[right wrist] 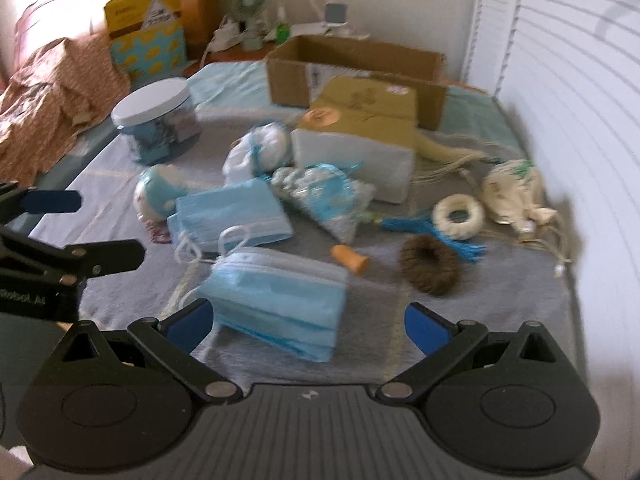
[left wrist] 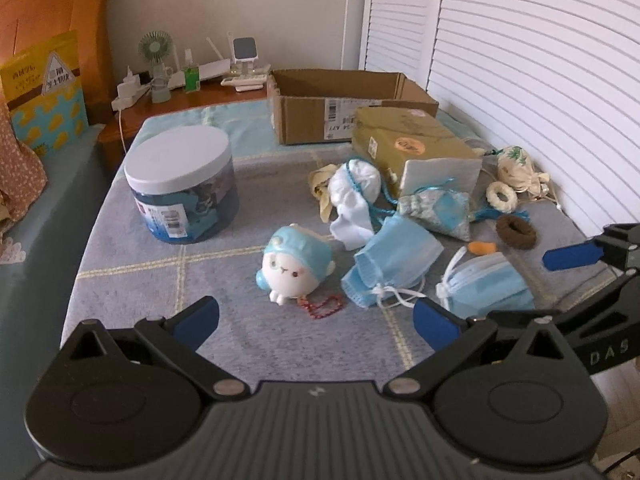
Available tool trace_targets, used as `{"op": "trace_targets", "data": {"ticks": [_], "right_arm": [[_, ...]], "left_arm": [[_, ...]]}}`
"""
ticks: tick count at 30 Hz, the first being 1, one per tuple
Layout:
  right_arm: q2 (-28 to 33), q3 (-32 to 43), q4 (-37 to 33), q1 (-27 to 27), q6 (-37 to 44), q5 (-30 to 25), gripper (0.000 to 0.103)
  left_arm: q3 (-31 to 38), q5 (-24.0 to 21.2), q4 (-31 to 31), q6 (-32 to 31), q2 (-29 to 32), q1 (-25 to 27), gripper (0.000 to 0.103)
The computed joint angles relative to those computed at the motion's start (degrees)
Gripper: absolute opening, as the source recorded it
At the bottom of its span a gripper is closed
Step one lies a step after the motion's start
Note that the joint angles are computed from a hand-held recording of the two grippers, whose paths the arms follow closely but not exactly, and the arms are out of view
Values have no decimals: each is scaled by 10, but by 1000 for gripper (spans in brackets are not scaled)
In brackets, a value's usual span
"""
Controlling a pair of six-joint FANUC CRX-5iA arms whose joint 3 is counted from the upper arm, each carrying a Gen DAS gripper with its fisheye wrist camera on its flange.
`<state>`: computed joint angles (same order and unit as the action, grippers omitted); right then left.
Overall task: Organize soft objects
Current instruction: 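Grasp the blue face mask stack with the right tool while the left tool grasps the white-blue plush doll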
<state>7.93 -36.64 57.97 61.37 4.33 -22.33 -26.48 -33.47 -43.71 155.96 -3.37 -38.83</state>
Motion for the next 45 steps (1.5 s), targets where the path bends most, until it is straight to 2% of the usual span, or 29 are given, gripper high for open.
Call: {"op": "trace_targets", "data": {"ticks": [6, 11, 15, 21, 28, 32, 35, 39, 41, 45], "right_arm": [[27, 30, -64, 3, 67, 22, 103], [48, 62, -128, 15, 134, -4, 103], [51, 51, -81, 13, 109, -8, 103], [48, 30, -16, 6, 68, 1, 103], [47, 15, 47, -7, 15, 13, 103], [47, 12, 62, -9, 1, 15, 103], [51, 27, 16, 1, 35, 0, 103], [50, 28, 20, -2, 30, 11, 103], [50, 28, 23, -5, 26, 19, 103], [51, 32, 25, -7, 22, 19, 103]], "left_arm": [[-19, 35, 22, -32, -7, 32, 102], [-30, 63, 36, -70, -7, 57, 102], [-27, 71, 27, -84, 2, 65, 101], [-24, 89, 24, -115, 12, 82, 93], [-28, 133, 80, -207, 29, 110, 81], [-48, 178, 150, -289, 33, 141, 73], [-56, 195, 188, -336, 39, 155, 65], [-87, 238, 280, -440, 37, 180, 62], [-92, 248, 296, -461, 37, 183, 61], [-143, 297, 461, -637, 33, 197, 51]]}}
